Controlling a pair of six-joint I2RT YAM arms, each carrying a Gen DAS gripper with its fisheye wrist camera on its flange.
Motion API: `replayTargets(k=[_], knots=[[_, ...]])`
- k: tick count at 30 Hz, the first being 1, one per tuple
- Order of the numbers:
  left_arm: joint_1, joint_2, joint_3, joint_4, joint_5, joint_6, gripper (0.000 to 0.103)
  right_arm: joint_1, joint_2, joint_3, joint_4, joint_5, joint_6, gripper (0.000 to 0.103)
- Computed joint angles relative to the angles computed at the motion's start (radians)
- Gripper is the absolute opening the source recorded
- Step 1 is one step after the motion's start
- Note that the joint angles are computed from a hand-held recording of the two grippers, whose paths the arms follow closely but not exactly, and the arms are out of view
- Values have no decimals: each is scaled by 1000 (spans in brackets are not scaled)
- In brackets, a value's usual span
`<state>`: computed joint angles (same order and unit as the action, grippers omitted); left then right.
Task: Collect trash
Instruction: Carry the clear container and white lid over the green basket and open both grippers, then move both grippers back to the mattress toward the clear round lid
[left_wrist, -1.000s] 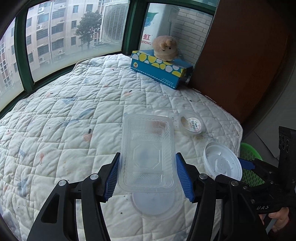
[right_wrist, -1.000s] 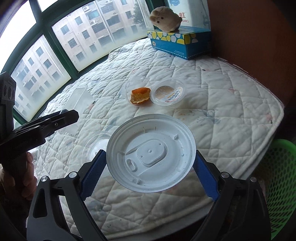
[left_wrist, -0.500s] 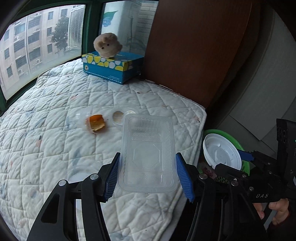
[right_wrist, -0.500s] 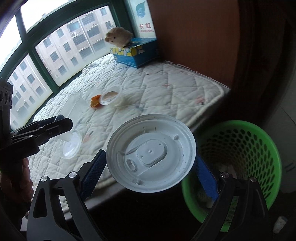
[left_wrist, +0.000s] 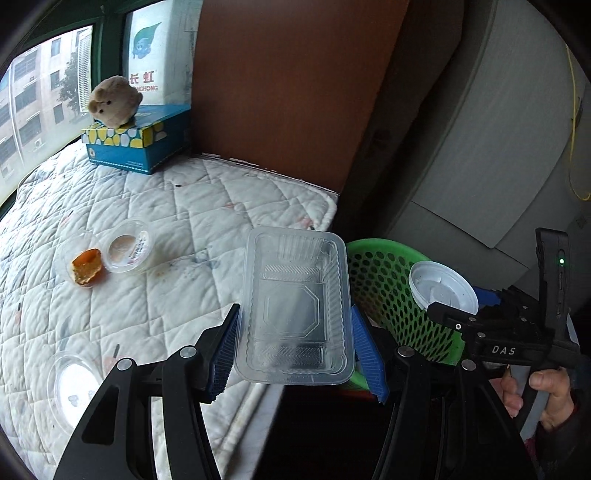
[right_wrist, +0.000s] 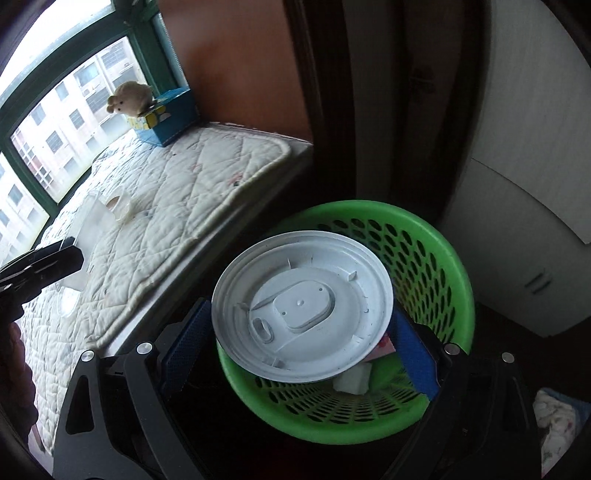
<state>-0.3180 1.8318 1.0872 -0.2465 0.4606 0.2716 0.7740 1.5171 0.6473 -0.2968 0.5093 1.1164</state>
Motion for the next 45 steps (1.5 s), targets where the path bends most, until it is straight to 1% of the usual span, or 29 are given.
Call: replayTargets(k=[4, 12, 14, 20, 25, 27, 28, 29, 30, 37, 41, 45], knots=[[-58, 7, 2, 5, -17, -13, 56, -11, -54, -55, -19, 12, 26, 95], [-168, 39, 2, 16, -55, -44, 56, 19, -182, -134, -86, 62, 85, 95], [-199, 49, 3, 23, -65, -55, 56, 27, -210, -143, -101, 75, 95, 95], [-271, 95, 30, 23, -78, -89, 57, 81, -294, -153, -199, 132, 168, 95], [-306, 135, 57, 14, -70, -113, 57, 110, -347, -171, -240, 154, 212, 95], [-319, 145, 59, 19, -68, -120, 58, 120, -359, -176, -249, 158, 226, 95], [-324, 150, 61, 18, -68, -123, 65, 123, -363, -179, -251, 160, 233, 95], [-326, 154, 64, 17, -69, -128, 69, 126, -371, -183, -253, 161, 238, 95], [-329, 152, 59, 26, -69, -134, 71, 126, -377, -188, -250, 157, 238, 95], [-305, 119, 14, 44, -79, -134, 71, 154, -374, -170, -268, 175, 257, 95], [-254, 80, -23, 51, -102, -128, 71, 168, -342, -145, -256, 179, 244, 95], [-179, 32, -63, 50, -108, -115, 71, 170, -288, -108, -217, 174, 209, 95]])
